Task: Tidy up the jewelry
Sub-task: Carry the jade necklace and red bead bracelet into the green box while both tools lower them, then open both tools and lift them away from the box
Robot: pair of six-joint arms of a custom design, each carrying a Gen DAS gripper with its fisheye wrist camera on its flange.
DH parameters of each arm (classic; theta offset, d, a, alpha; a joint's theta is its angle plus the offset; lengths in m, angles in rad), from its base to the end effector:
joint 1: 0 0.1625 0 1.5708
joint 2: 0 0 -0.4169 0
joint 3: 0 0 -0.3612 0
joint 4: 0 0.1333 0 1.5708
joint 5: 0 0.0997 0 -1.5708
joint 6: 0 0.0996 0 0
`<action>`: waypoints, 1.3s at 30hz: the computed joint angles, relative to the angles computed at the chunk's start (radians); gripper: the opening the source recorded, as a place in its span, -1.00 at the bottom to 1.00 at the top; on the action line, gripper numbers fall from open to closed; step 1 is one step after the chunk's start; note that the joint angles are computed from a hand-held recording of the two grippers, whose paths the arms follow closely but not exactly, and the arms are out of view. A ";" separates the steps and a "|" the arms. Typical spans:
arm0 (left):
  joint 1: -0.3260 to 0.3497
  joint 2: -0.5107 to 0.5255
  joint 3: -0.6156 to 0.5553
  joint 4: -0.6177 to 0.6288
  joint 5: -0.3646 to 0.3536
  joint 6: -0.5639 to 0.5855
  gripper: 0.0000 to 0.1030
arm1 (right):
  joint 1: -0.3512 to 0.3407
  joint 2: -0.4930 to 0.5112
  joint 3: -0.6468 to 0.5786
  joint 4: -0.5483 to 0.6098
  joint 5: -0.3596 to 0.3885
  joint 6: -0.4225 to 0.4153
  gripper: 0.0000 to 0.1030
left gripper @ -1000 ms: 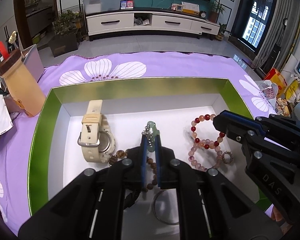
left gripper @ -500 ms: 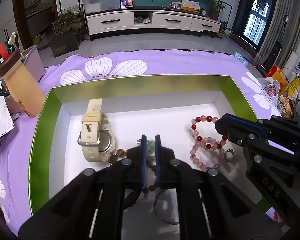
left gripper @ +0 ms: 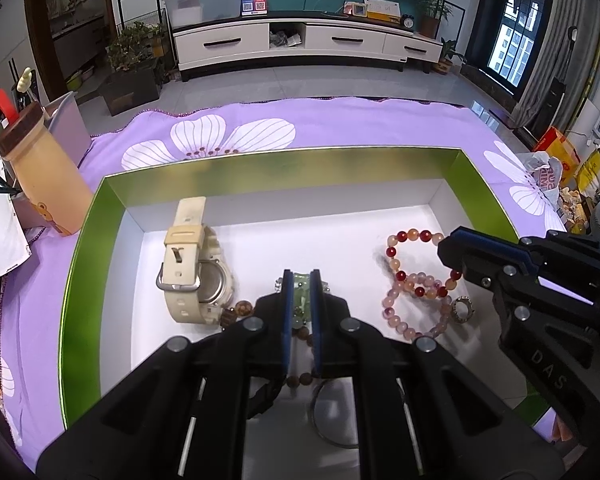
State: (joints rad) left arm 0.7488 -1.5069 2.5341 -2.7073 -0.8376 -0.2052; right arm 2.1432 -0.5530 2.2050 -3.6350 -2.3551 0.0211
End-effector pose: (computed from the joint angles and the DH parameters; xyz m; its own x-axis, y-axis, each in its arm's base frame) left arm -0.0987 -0.3647 0.2067 -0.6959 0.3463 -0.6291 0.5989 0.7633 -0.2423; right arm 0.2940 -0.3400 -0.0032 -0.7586 -0.1293 0.6386 -0.4804 0.7731 -0.4142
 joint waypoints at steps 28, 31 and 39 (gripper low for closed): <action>-0.078 -0.121 0.021 0.129 0.061 -0.084 0.30 | 0.064 -0.028 0.028 -0.015 -0.075 0.039 -0.25; -0.100 -0.166 0.025 0.185 0.080 -0.119 0.50 | 0.084 -0.032 0.031 -0.021 -0.098 0.045 -0.05; -0.154 -0.283 0.008 0.391 0.127 -0.239 0.84 | 0.130 -0.070 0.044 0.049 -0.165 0.133 0.60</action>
State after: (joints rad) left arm 0.5951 -1.7897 2.5422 -2.3166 -0.7110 -0.4446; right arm 2.2727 -0.6228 2.2492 -3.5865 -2.5200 0.1537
